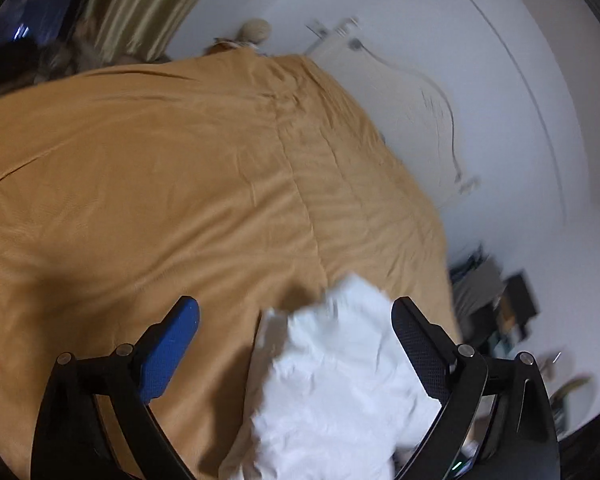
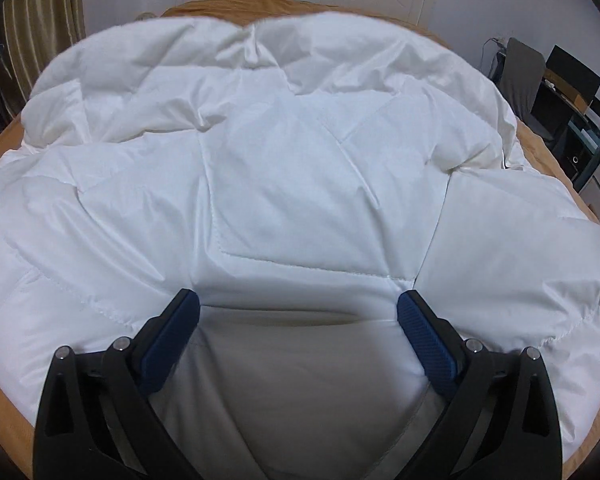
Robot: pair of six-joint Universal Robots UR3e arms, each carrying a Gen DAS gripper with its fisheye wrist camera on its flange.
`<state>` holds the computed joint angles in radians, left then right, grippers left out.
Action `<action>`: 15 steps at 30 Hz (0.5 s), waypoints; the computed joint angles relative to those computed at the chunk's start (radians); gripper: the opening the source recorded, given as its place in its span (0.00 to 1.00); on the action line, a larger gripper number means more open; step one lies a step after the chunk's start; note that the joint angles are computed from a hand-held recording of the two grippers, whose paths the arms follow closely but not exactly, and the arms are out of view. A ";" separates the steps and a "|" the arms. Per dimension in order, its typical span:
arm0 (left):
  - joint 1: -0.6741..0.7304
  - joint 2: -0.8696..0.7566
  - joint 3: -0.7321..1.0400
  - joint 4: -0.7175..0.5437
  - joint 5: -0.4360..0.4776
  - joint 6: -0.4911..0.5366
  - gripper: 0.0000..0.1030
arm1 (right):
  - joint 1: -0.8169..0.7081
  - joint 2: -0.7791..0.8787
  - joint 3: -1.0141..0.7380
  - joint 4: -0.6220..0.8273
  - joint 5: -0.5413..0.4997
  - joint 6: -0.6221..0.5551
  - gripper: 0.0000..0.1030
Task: Fold large clothes
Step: 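Lift the hem with both grippers and fold it toward the collar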
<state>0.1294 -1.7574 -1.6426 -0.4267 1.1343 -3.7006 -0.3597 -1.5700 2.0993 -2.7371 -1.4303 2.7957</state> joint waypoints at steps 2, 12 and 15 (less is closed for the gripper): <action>-0.130 -0.063 0.070 -0.032 0.076 0.049 0.94 | 0.003 0.003 -0.003 -0.003 -0.003 0.002 0.97; -0.611 -0.584 0.533 -0.095 0.693 0.411 1.00 | -0.055 -0.070 0.094 -0.042 0.034 -0.033 0.97; -0.545 -0.544 0.443 -0.066 0.594 0.352 1.00 | -0.128 -0.118 0.116 -0.032 0.060 -0.068 0.97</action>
